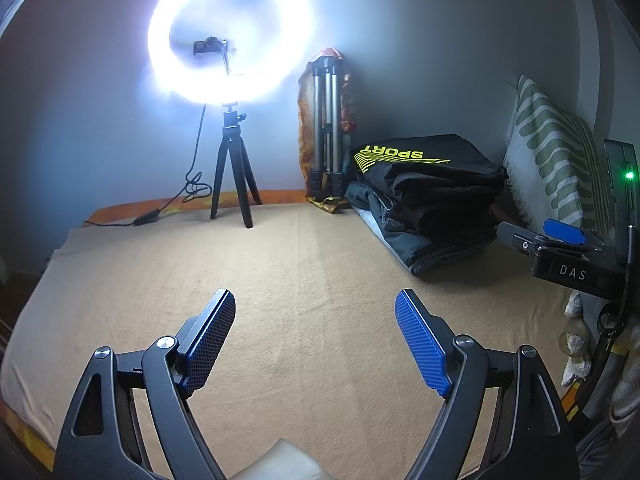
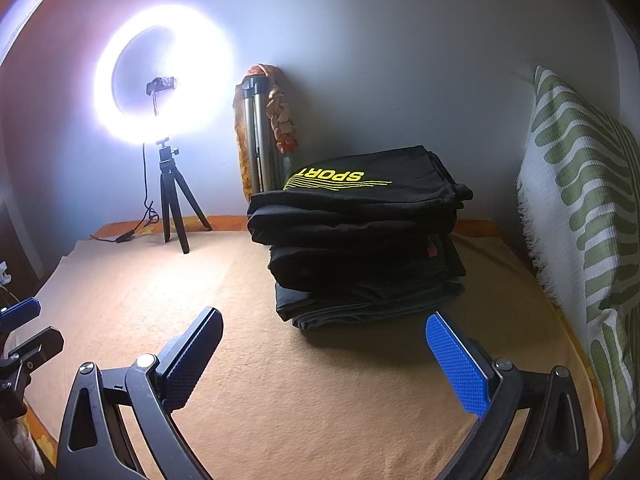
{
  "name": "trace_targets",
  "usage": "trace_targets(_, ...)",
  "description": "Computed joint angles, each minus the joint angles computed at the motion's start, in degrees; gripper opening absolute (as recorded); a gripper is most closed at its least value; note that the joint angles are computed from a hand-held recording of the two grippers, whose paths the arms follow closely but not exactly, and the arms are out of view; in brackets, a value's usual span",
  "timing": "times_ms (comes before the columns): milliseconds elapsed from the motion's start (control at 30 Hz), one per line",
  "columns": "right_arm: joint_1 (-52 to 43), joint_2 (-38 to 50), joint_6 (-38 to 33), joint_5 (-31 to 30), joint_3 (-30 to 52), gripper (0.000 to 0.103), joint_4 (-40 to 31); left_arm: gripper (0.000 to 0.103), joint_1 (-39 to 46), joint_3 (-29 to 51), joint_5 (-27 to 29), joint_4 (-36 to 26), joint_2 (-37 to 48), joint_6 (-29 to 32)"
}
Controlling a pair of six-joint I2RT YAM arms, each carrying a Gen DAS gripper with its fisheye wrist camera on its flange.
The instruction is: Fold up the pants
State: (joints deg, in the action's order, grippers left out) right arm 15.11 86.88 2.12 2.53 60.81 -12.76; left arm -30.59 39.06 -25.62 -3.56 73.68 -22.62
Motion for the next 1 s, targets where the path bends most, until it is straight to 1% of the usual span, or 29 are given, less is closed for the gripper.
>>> trace_targets(400,0.5,-0.1,0.1,0.4,-0.1,0.103,0.1,0.083,0.1,-0.4,0.0,-0.2,-0.7,-0.1)
trace_targets(700,1.0,-0.3,0.3,0.6,-0.2,0.103,-0.2,0.083,-0.4,-0.9,-1.0,0.1,-1.2,0.1)
trace_targets(1000,1.5,-0.2,0.5,1.0,-0.3,0.103,0.0,0.083,-0.5,-1.1,-1.5,-0.9,-1.9,-0.6)
